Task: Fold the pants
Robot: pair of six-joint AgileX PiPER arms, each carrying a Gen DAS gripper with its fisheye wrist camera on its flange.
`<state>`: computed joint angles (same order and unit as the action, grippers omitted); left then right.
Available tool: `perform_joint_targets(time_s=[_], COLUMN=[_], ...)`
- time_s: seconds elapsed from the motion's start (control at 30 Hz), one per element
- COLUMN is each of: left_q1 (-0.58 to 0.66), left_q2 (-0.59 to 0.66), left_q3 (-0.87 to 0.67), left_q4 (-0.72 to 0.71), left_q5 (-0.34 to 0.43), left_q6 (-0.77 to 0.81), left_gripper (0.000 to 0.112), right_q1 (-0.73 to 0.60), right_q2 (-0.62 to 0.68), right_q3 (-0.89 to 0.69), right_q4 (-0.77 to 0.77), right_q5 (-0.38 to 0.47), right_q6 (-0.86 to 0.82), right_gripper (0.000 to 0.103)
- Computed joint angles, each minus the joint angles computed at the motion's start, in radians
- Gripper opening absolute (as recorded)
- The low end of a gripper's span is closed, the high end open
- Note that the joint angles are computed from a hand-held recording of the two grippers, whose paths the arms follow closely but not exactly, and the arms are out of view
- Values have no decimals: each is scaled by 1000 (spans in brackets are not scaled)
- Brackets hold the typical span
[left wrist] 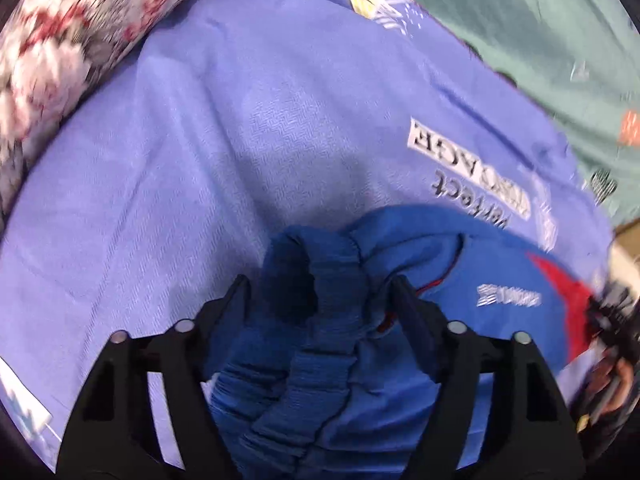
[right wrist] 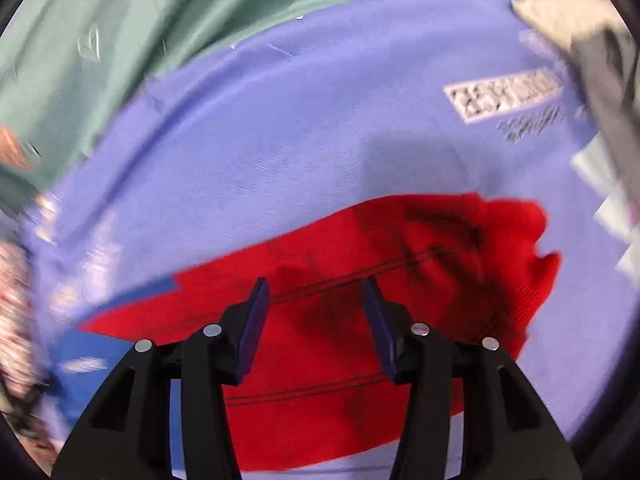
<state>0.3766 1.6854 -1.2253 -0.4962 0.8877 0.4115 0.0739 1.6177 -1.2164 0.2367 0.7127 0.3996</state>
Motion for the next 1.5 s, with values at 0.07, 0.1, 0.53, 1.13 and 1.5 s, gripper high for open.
perform_joint_targets(time_s=[0.07, 0.1, 0.53, 1.13, 1.5], left_q1=[47, 54, 112, -40, -75], left_q2=[-37, -55, -110, -53, -136], left_q3=[34, 50, 89, 104, 165], left_q4=[-102, -115, -96, 42, 10], left_q5=[7, 4, -51, -151, -163], left_q6=[66, 79, 189, 85, 149], left_gripper=[89, 89, 96, 95, 95], right_q1=[30, 67, 414, 497, 256], right_q2=[-14, -10, 183, 400, 43], right_q3=[-40, -68, -298, -520, -8], right_q4=[-27, -101, -263, -662, -242], right_q5=[34, 50, 90, 174, 73], right_q6=[-62, -35, -51, 550, 18], right_gripper=[56, 57, 67, 30, 53])
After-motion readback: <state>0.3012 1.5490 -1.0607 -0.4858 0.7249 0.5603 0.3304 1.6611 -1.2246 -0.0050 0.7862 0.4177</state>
